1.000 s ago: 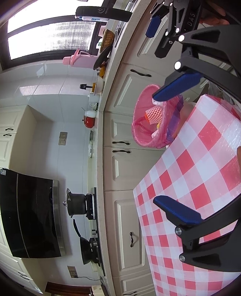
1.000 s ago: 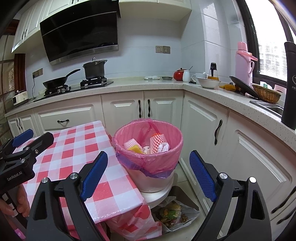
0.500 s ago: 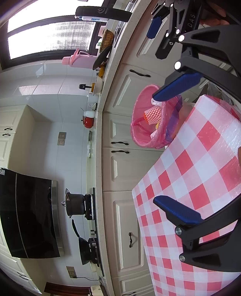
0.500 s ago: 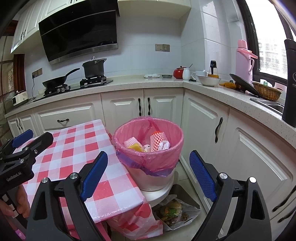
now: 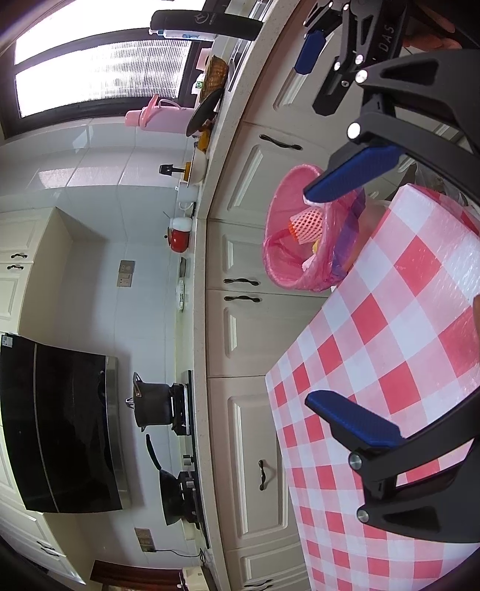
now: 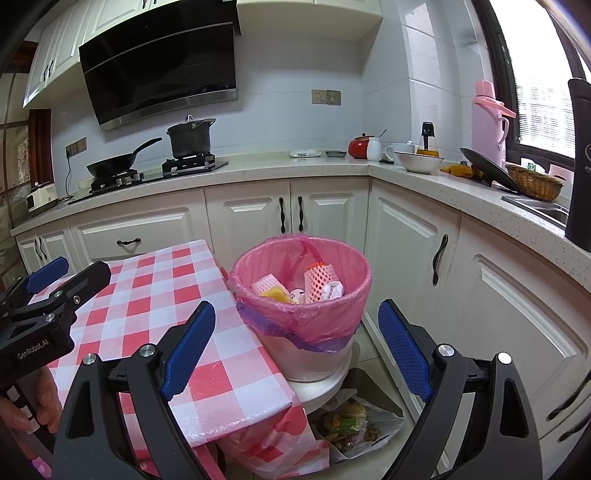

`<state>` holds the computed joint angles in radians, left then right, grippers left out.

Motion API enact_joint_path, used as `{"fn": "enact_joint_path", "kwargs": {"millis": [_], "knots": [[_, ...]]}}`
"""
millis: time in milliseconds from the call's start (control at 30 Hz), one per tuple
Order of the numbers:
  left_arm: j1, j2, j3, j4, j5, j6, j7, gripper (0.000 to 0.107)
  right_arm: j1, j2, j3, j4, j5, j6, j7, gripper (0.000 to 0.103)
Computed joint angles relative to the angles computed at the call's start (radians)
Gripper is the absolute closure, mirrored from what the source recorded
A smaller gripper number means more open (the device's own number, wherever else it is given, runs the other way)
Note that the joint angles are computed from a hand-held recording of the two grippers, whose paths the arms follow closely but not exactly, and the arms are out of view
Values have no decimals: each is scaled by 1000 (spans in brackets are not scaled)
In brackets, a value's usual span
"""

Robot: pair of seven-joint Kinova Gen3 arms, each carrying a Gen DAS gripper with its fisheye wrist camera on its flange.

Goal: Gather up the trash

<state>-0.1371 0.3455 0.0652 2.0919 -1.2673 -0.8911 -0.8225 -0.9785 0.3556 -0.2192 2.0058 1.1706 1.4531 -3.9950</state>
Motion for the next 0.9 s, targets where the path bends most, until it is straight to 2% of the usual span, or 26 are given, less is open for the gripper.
{"fn": "enact_joint_path", "kwargs": {"millis": [900], "knots": [[-10, 3, -7, -6, -26, -12, 27, 9, 3, -1, 0, 5, 7, -29, -4, 18]]}}
